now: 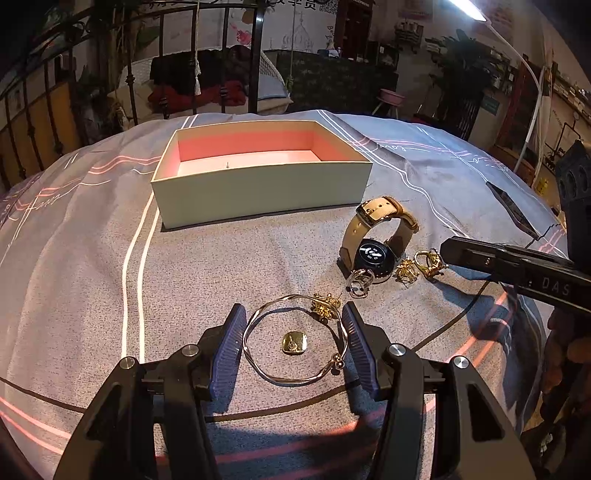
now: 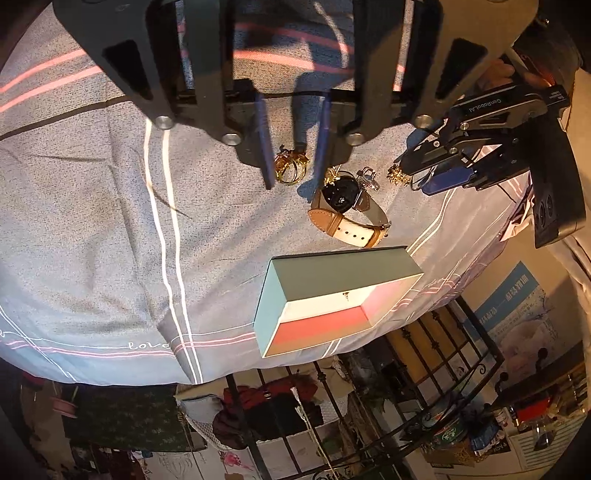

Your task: Organize jewelry

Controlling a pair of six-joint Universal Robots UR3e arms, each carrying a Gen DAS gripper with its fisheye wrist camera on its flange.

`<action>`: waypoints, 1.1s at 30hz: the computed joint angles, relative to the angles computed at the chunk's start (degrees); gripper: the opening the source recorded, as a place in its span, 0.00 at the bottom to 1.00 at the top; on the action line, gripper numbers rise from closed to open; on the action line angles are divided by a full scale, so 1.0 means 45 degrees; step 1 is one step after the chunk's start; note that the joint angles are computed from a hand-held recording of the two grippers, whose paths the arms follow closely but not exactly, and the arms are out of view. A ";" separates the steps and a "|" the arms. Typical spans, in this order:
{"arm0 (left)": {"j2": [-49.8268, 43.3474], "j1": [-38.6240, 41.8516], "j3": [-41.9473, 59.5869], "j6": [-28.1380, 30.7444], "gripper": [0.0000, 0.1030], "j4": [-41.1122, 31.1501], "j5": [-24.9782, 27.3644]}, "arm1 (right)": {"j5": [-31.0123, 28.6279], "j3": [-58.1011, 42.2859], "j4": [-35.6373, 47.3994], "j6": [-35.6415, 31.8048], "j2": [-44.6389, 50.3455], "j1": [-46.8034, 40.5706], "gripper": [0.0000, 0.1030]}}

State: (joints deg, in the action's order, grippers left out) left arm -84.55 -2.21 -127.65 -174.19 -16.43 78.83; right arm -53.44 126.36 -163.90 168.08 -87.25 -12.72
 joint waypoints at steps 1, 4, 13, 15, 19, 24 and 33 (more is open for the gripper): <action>0.0006 0.0008 -0.0008 0.0001 0.51 0.0000 -0.0013 | -0.0228 -0.0053 -0.0143 0.0022 0.0050 0.0166 0.35; -0.0014 0.0039 0.0010 -0.0027 0.51 -0.0029 -0.0041 | -0.0824 -0.0453 -0.0075 0.0047 0.0357 0.0586 0.34; 0.0068 0.0108 -0.0061 -0.0061 0.51 0.0077 -0.0066 | -0.1160 -0.0100 -0.0722 0.0122 0.0194 0.0516 0.13; 0.0110 0.0148 0.0001 -0.0061 0.51 0.0070 -0.0106 | -0.0424 0.0086 -0.0656 0.0062 -0.0146 0.0041 0.13; 0.0238 0.0188 0.0077 -0.0055 0.51 0.0043 -0.0141 | 0.1223 0.0268 -0.0133 -0.0090 -0.0597 -0.0829 0.14; 0.0261 0.0184 0.0023 -0.0059 0.51 0.0016 -0.0149 | 0.3127 0.0575 0.0307 -0.0197 -0.0685 -0.1514 0.14; 0.0350 0.0274 -0.0062 -0.0016 0.51 -0.0038 -0.0193 | 0.2885 0.0587 0.0445 0.0280 -0.0729 -0.1710 0.16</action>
